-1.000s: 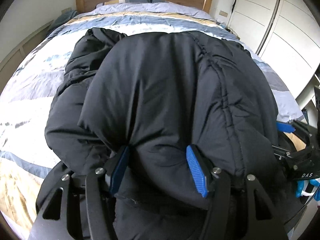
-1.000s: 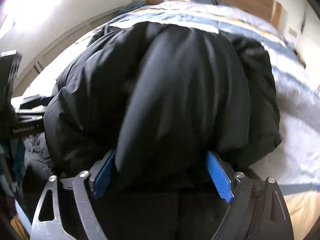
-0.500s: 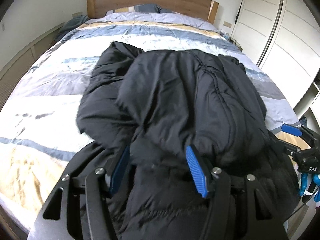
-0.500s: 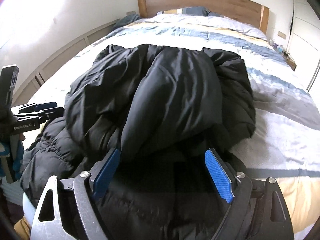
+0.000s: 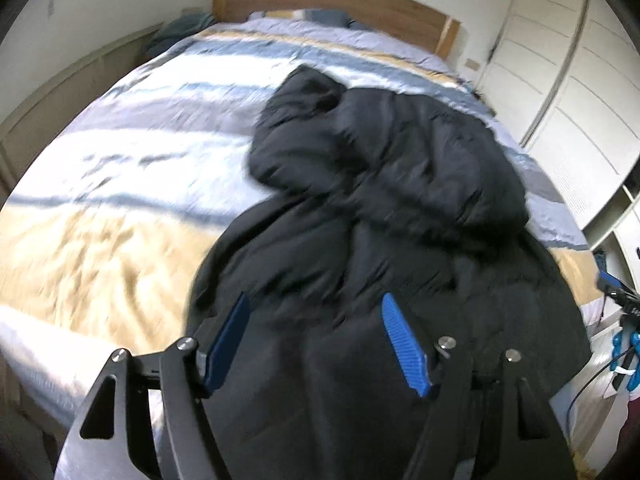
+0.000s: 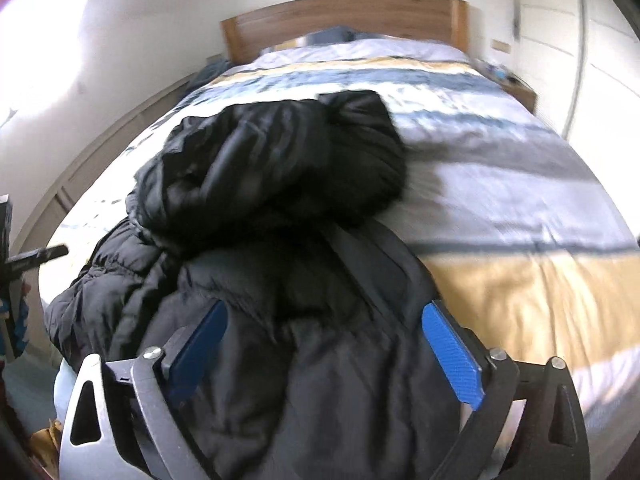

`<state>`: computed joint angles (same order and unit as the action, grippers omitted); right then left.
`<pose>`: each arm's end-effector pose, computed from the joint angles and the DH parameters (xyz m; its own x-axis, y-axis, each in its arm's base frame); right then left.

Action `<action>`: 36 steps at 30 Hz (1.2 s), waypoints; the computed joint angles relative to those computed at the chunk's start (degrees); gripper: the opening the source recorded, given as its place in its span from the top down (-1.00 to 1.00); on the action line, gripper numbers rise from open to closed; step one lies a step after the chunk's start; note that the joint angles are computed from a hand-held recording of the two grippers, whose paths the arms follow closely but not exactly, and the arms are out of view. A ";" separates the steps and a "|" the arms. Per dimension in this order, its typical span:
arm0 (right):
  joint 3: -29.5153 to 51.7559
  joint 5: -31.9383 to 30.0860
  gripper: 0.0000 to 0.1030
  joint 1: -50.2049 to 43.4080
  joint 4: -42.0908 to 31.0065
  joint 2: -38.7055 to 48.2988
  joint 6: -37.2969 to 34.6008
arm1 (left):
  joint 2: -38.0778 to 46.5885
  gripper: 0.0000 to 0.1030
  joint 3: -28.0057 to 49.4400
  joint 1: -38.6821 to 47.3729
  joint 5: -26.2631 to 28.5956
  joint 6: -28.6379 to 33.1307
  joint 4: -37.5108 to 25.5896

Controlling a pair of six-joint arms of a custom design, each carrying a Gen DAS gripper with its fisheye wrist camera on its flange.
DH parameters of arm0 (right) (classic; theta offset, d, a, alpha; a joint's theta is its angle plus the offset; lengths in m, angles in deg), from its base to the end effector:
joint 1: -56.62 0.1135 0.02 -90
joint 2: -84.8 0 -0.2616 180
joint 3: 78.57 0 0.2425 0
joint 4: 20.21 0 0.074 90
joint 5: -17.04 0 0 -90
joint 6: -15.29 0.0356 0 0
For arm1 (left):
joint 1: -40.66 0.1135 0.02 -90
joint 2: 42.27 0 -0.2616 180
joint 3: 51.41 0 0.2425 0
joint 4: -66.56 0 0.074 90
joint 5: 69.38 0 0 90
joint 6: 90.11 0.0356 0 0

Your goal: Fold large clothes

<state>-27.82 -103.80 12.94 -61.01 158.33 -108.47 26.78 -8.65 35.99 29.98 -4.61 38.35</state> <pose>0.1688 -0.1359 0.1768 -0.7763 0.0816 -0.6250 -0.0041 0.9909 0.1344 0.2061 -0.0226 0.1616 -0.8226 -0.0105 -0.5685 0.1103 0.9779 -0.1776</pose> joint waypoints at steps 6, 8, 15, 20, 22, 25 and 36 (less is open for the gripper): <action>0.58 -3.51 -0.99 -16.57 -3.50 8.18 -11.25 | -2.72 -0.32 -7.99 19.31 8.69 9.03 -2.40; 1.03 -3.21 -0.99 -19.92 -3.38 12.02 -13.41 | -0.51 -0.32 -9.84 25.45 10.15 11.97 -1.31; 5.09 -1.14 -0.99 -26.33 -3.39 25.72 -17.02 | 11.29 -0.44 -11.95 33.90 14.68 15.57 5.61; 6.70 0.02 -0.99 -27.62 -3.63 32.77 -17.39 | 18.89 -0.46 -12.30 33.59 18.04 15.51 9.32; 6.85 -0.01 -0.99 -27.55 -3.74 34.72 -17.27 | 19.68 -0.46 -12.65 33.62 18.74 15.32 10.34; 7.46 -1.02 -0.99 -27.00 -4.25 37.70 -16.56 | 19.97 -0.46 -12.52 34.59 20.41 15.27 9.87; 12.33 -7.97 -0.64 -27.57 -13.44 48.31 -20.14 | 27.09 -0.46 -8.42 41.68 33.63 19.58 3.14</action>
<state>-15.49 -111.77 -14.63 -74.46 206.64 -128.61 53.87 -17.07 77.67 63.60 14.97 41.49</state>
